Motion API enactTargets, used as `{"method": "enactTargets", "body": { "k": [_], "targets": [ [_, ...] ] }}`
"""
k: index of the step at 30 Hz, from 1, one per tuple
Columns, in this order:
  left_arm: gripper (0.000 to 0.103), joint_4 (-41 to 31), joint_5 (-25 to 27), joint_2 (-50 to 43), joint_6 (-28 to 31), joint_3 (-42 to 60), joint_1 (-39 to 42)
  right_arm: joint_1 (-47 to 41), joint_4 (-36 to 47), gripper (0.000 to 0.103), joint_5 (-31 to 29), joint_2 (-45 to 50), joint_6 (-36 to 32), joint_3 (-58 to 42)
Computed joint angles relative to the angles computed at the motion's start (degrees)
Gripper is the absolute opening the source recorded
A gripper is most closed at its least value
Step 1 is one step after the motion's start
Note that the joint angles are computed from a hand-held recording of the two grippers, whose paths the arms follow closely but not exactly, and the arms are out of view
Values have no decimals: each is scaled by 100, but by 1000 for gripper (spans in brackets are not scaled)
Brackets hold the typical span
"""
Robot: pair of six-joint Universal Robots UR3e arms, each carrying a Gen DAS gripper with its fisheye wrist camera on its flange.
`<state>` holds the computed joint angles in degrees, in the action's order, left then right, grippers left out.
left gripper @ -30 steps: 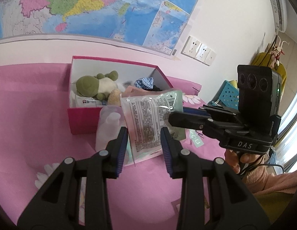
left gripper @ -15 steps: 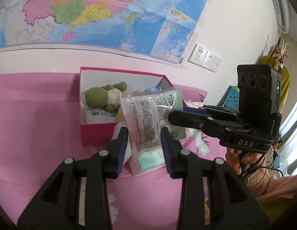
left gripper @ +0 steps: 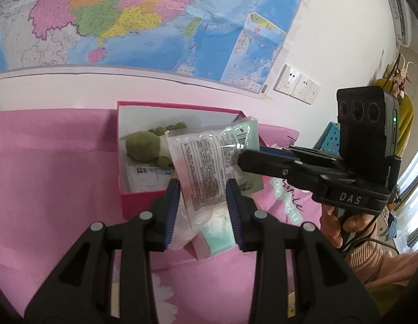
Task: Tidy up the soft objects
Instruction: 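Lower the packet into the pink box and open the right tool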
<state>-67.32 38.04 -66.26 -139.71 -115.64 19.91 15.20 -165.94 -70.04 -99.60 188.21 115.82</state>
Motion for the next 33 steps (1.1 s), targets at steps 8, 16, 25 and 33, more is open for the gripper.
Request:
{"method": "enactTargets", "body": {
  "k": [8, 16, 25, 33],
  "targets": [
    [37, 494, 43, -520, -404, 159, -136, -137, -129, 13, 165, 315, 65, -192],
    [37, 981, 79, -1010, -832, 293, -256, -235, -265, 13, 271, 573, 170, -256],
    [37, 1564, 147, -1511, -1297, 329, -402, -316, -322, 13, 356, 923, 213, -433],
    [37, 1947, 236, -1986, -1744, 492, -584, -417, -372, 13, 426, 1243, 294, -582]
  ]
}}
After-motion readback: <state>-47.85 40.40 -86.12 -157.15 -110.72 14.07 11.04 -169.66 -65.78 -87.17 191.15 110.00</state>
